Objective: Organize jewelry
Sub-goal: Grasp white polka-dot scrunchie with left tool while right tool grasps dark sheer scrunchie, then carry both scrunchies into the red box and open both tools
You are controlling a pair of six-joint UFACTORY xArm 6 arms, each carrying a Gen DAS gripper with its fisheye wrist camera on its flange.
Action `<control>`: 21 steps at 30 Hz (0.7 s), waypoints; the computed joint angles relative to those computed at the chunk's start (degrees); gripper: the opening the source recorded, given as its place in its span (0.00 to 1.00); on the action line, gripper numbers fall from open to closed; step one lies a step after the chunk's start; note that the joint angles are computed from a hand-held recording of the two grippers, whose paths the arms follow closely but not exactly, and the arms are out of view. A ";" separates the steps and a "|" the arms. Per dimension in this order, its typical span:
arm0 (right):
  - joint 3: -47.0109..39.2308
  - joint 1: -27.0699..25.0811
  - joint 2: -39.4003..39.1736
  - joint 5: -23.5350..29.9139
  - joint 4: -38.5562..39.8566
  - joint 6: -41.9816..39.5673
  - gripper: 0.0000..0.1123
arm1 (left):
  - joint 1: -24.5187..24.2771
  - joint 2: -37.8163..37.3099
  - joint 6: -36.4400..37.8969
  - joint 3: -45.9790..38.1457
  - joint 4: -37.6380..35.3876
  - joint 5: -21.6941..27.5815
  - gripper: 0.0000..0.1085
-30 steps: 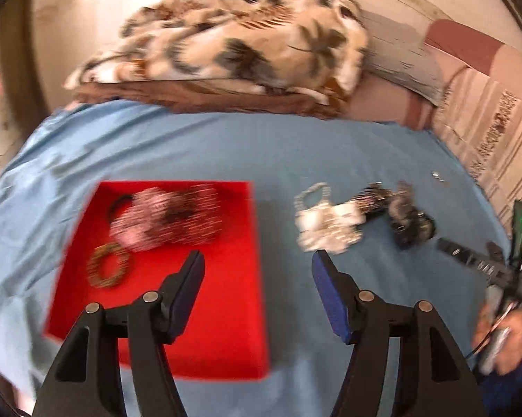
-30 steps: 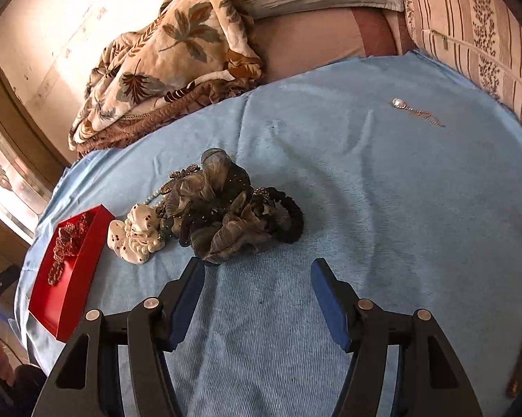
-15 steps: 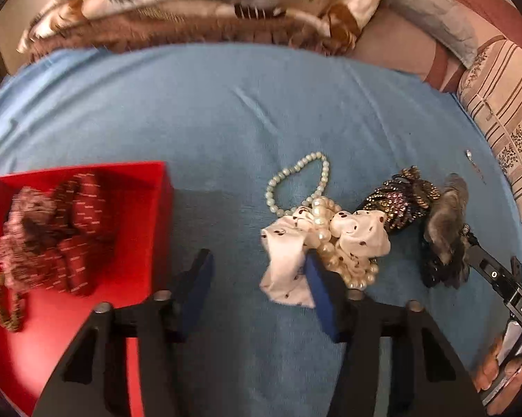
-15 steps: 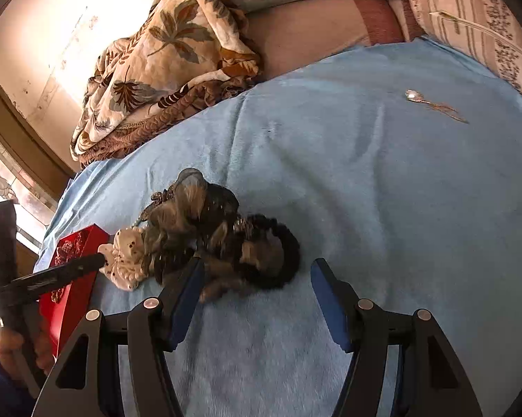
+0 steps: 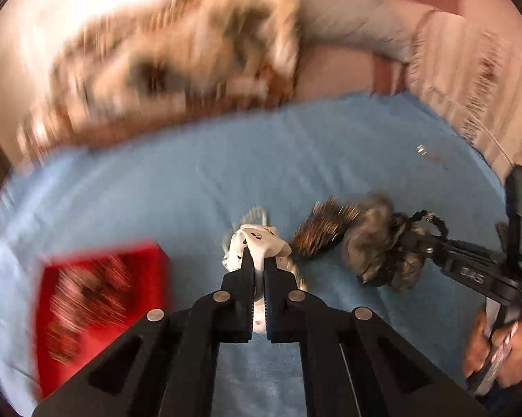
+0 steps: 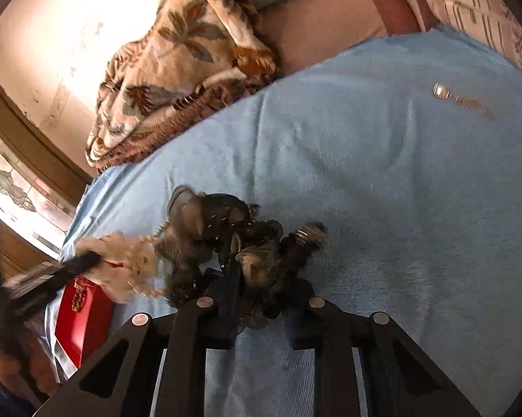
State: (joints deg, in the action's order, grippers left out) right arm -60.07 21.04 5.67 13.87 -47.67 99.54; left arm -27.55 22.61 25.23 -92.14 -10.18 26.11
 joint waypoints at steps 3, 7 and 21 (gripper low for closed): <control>0.84 1.55 -2.97 3.57 -3.73 3.01 0.19 | -1.67 -7.87 7.40 9.15 -2.15 -7.77 0.04; 3.08 2.76 -6.45 4.49 -5.87 6.14 0.19 | -1.45 -11.68 15.08 11.43 -11.19 -1.65 0.04; 7.20 9.93 -9.39 13.09 8.87 -4.23 0.44 | 4.16 -7.86 6.03 14.64 -16.05 17.08 0.13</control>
State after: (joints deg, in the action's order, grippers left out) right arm -52.87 30.97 -3.72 26.96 -38.80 95.31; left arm -23.39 14.75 31.26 -77.50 -26.24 43.19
